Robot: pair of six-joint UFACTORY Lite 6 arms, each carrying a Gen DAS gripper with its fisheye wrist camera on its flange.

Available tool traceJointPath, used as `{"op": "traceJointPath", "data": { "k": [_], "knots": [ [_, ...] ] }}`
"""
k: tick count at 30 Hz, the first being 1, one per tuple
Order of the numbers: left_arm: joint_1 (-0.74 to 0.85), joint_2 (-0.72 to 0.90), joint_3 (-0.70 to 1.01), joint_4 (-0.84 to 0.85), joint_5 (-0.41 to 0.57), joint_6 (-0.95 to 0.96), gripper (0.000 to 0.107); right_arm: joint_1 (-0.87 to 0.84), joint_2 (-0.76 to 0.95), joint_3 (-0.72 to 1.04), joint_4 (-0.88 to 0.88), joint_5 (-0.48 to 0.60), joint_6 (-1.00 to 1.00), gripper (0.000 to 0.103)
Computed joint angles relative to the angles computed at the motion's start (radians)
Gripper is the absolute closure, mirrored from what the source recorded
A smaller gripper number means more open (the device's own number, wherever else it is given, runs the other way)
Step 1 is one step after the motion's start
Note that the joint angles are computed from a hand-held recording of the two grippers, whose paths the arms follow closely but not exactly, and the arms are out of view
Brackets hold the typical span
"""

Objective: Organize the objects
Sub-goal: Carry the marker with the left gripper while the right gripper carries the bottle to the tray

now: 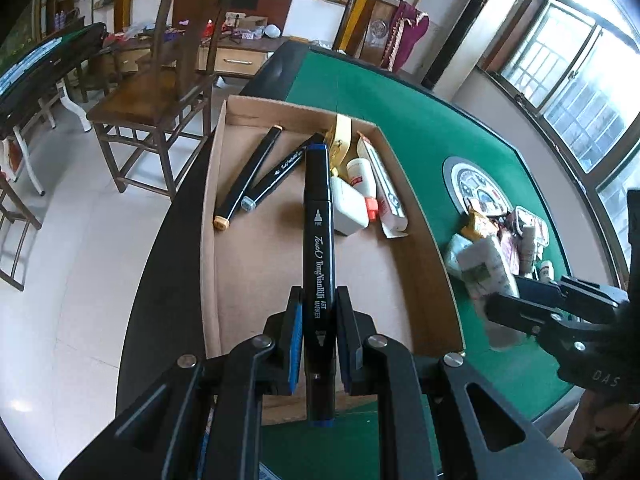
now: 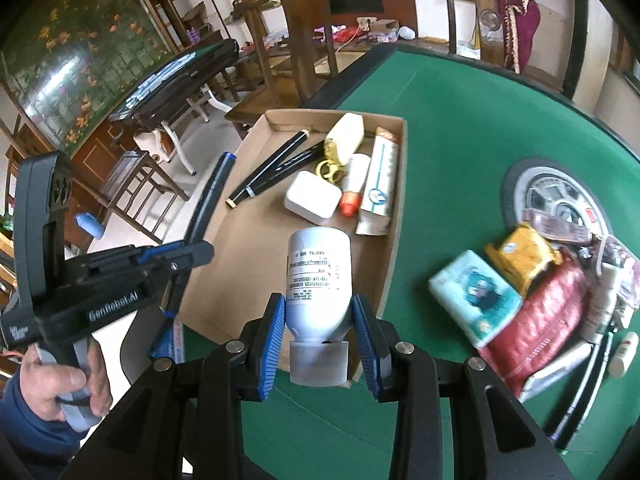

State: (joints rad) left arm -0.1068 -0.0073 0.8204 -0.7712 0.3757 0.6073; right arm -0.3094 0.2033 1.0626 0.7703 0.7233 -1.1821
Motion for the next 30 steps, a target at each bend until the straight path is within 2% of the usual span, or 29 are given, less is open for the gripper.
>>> {"op": "traceJointPath", "data": {
  "k": [6, 16, 30],
  "knots": [
    [0.023, 0.082, 0.040, -0.027, 0.022, 0.077, 0.093, 0.085, 0.075, 0.025, 0.008, -0.070, 0.059, 0.065],
    [0.044, 0.246, 0.162, -0.012, 0.062, 0.117, 0.093, 0.133, 0.230, 0.131, -0.015, -0.142, 0.158, 0.065],
    [0.010, 0.441, 0.358, 0.065, 0.100, 0.044, 0.093, 0.182, 0.371, 0.260, -0.116, -0.179, 0.320, 0.065]
  ]
}}
